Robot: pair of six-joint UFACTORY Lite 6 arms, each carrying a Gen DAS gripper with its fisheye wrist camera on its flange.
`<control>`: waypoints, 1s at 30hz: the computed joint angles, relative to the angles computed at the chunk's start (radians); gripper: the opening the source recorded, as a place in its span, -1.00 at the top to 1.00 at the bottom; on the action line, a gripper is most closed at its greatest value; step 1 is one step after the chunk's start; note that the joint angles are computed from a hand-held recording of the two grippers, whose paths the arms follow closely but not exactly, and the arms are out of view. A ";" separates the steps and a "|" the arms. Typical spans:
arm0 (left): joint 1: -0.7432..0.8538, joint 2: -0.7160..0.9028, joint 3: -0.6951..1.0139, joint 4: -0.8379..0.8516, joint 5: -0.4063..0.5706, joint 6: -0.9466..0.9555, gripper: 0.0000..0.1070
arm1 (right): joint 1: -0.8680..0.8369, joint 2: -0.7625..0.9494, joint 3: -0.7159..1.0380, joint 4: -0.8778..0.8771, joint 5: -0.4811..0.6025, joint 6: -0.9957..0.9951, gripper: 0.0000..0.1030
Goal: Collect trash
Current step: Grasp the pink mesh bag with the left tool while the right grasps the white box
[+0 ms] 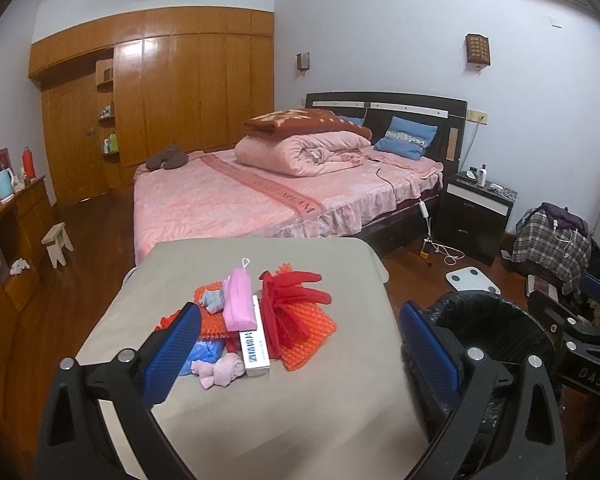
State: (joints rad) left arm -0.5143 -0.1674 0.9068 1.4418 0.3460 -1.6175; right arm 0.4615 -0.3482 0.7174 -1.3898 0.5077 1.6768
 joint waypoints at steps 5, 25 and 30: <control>0.063 0.043 -0.010 0.141 -0.012 -0.119 -0.81 | -0.005 0.128 0.071 -0.102 -0.050 0.100 -0.90; 0.338 0.632 0.307 1.104 -0.061 -0.995 -0.45 | -0.052 0.789 0.593 -0.449 -0.188 0.420 -0.59; 0.370 0.730 0.409 1.286 -0.125 -1.163 -0.05 | -0.054 0.858 0.660 -0.372 -0.206 0.337 -0.55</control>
State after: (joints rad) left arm -0.1441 0.5630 1.3154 2.7273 0.2210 -2.7805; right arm 0.4073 0.5093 1.3776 -1.7613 0.3015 2.0143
